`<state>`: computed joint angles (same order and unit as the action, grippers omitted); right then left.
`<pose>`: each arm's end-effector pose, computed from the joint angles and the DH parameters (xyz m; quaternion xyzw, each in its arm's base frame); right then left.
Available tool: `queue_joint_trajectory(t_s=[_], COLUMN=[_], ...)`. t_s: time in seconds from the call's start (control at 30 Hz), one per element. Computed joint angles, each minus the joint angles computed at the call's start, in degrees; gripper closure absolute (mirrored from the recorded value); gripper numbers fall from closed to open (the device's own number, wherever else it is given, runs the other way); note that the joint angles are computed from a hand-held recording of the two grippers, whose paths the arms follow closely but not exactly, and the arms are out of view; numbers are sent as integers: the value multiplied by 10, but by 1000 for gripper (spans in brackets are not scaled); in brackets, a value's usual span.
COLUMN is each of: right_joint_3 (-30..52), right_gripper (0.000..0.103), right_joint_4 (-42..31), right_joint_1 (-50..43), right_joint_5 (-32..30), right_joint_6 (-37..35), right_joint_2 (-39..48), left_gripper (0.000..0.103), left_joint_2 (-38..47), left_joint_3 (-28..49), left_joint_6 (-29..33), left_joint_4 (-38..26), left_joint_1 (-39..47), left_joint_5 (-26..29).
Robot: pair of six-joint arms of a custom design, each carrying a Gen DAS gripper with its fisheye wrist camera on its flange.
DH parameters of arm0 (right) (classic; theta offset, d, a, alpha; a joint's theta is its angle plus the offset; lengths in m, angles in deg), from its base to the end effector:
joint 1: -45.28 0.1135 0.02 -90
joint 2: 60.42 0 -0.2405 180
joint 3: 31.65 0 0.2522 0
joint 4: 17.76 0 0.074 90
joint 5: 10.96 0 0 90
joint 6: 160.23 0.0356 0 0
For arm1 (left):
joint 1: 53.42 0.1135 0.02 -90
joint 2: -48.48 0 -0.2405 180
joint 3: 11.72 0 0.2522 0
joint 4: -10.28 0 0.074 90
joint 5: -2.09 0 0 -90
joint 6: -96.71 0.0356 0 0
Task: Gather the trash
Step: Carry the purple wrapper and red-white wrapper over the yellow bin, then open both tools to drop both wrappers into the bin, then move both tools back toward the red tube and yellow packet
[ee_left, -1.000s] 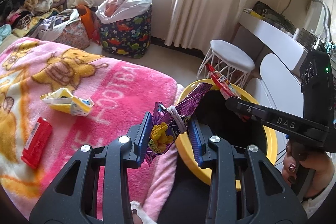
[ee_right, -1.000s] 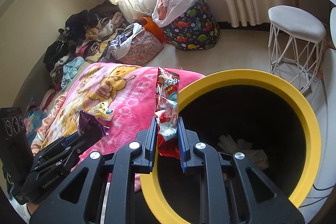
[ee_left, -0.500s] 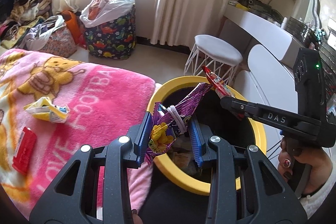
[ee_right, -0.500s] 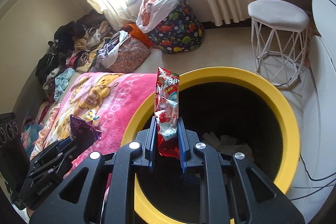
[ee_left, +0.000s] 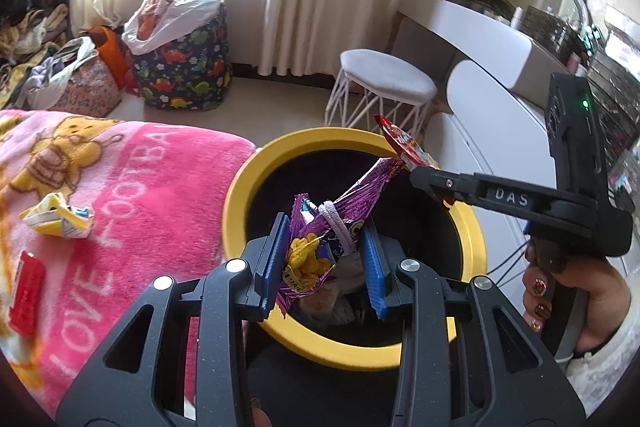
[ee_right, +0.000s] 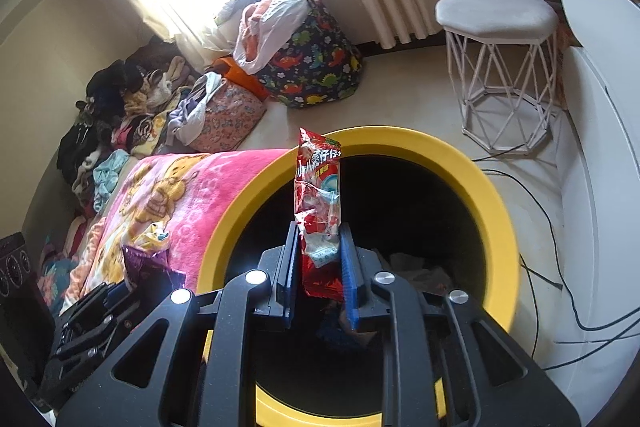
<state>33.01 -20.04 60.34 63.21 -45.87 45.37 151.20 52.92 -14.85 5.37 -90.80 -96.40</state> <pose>0.3394 0.1014 0.1046 0.0195 0.9112 0.2512 0.3261 0.2824 -0.2091 0.1181 0.0966 0.9099 -0.1366 0.3797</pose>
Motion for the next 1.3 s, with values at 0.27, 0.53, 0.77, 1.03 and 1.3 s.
queue_joint_trajectory(t_s=[0.27,0.53,0.77,1.03,1.3], right_joint_3=[-18,-31,-29,-6,61], right_gripper=[83,58,45,36,33], right_joint_4=[10,17,22,17,-14], right_joint_1=[-29,-40,-31,16,77], right_joint_5=[-7,-4,5,20,27], right_joint_6=[9,23,17,-11,-35], right_joint_2=[-9,-21,-28,-31,-1], left_gripper=[75,47,11,11,11], left_joint_2=[41,58,28,-29,-92], left_joint_3=[39,52,12,-46,-108], left_joint_6=[12,10,-16,-39,-48], left_joint_4=[-12,-10,15,32,41], left_joint_1=[-21,-31,-17,12,57], left_joint_5=[9,3,-11,-54,-71])
